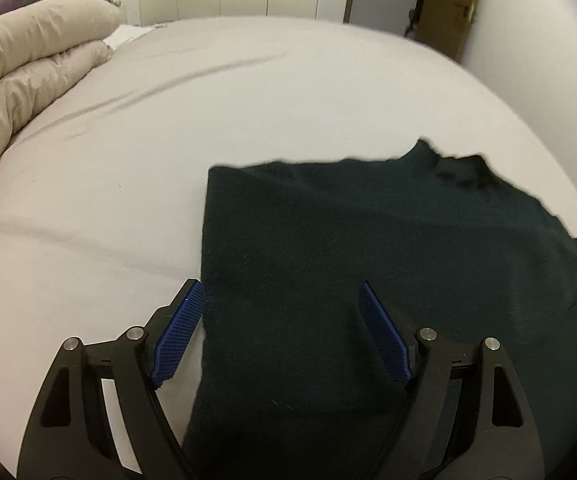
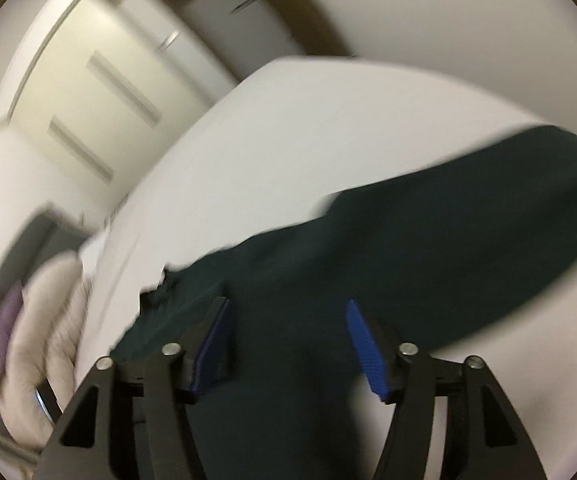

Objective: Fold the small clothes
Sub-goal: 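Grasp the other sleeve with the right tool and fold it across the body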

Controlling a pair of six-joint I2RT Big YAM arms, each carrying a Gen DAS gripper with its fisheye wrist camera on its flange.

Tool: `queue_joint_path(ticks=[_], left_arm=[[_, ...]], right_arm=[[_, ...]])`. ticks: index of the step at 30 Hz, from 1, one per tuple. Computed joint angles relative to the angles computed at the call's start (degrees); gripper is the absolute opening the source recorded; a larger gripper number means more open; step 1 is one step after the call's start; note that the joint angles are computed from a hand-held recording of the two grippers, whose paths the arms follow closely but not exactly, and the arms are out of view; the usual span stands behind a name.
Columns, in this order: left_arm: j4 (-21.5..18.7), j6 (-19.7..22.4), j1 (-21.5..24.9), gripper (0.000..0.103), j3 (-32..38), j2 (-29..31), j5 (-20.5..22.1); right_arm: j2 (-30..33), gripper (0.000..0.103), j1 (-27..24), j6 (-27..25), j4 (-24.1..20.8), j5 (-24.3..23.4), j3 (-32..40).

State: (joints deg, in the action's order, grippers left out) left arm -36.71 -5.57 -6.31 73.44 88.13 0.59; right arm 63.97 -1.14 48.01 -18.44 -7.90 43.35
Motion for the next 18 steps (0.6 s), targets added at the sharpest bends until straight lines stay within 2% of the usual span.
queue_joint_path(ticks=[4,5,6,7,11,13,15,18], left_arm=[[-1.71,1.15,-4.22,0.079,-0.53,-0.74,-0.3],[-1.85,1.48,-5.15,0.079,-0.67,-0.68,-0.7],[-2.65,1.58,-6.59,0.079,-0.47,-0.1,-1.36],[-3.3,1.29,-7.15,0.079,-0.34,0.27,-1.37],[-3.37,-0.65,-9.75,0.079,-0.65,0.52,-3.36],[-3.11,-0.88,-10.93,0.079,-1.3,0.15,-3.96],[-2.55,-0.53,-11.95,0.079,-2.28,-0.32,-5.14],[-0.14,-0.13,-13.39,0.08,-4.21,-0.9,-7.99]], right_arm=[[-7.16,0.064,-14.19,6.1,-3.48,-4.96,-6.99],[-7.54,0.055,-17.54,7.59,-2.73,-7.43,-8.34],[-7.23,0.05,-20.32,8.76,-0.59,-10.98,-9.39],[-6.28,0.05,-22.34,9.46,0.82,-13.74,-9.58],[-1.71,0.05,-25.55,12.95,5.81,-17.03,-8.42],[0.88,0.049,-27.24,17.02,9.78,-18.45,-8.19],[2.66,0.049,-28.65,22.53,15.19,-19.3,-8.73],[5.28,0.05,-30.31,26.75,23.12,-19.3,-9.32]])
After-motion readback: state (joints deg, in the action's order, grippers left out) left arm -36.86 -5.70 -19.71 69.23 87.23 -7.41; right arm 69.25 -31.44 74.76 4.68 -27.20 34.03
